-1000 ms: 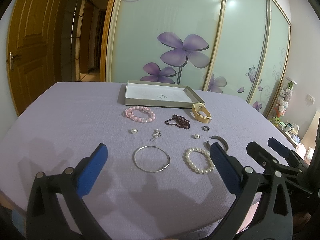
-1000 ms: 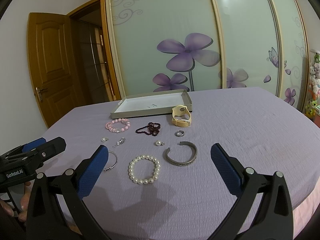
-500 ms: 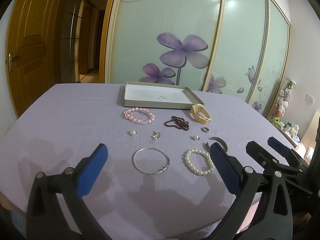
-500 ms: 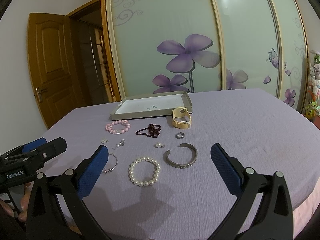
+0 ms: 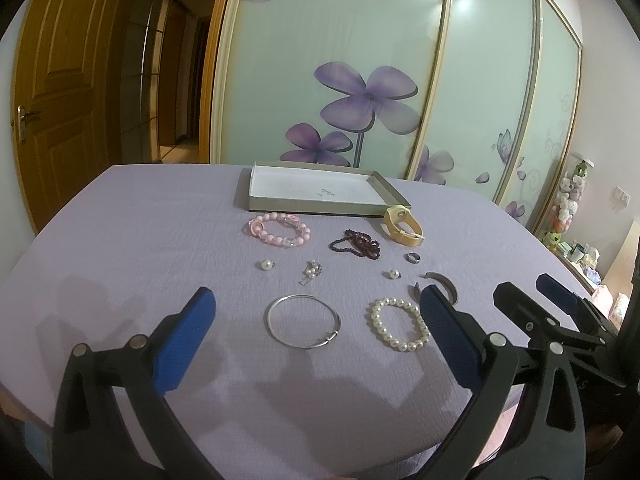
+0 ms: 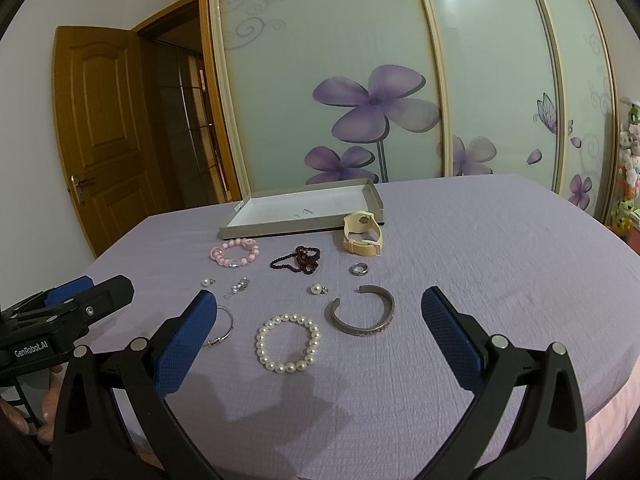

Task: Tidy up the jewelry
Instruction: 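Grasp the grey cuff bracelet with the right gripper while the left gripper approaches the silver bangle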

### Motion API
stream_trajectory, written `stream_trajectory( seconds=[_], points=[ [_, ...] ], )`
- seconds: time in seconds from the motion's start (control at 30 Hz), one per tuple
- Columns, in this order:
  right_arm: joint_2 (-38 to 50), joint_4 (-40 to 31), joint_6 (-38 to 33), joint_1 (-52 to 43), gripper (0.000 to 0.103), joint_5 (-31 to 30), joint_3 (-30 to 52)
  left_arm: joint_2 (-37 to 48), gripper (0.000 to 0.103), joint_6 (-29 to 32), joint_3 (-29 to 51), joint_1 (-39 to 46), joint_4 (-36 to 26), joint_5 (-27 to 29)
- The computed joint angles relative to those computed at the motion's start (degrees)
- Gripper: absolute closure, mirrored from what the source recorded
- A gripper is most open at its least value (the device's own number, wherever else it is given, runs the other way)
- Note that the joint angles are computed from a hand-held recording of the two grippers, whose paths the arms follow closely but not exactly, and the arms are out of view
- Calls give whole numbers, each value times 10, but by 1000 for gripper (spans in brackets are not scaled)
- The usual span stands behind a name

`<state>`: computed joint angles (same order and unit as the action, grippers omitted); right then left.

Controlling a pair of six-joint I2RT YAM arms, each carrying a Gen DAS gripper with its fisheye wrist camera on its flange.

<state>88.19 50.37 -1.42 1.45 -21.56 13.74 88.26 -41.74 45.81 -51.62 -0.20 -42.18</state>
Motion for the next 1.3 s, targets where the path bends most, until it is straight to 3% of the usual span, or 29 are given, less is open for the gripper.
stream_trajectory(
  seconds=[0.33,0.53,0.8,1.07,1.3],
  points=[
    [45,-29,5,-4,1,3,44,6,2,-15,14,33,-33,30],
    [127,-143,1,-10,1,35,158,24,2,-39,43,78,-94,70],
    [227,-283,-51,2,5,62,291,58,2,-48,62,121,-118,113],
    [274,-350,-84,40,12,133,360,80,2,-33,70,148,-117,142],
    [291,-379,-98,45,12,128,398,107,2,7,81,154,-101,173]
  ],
)
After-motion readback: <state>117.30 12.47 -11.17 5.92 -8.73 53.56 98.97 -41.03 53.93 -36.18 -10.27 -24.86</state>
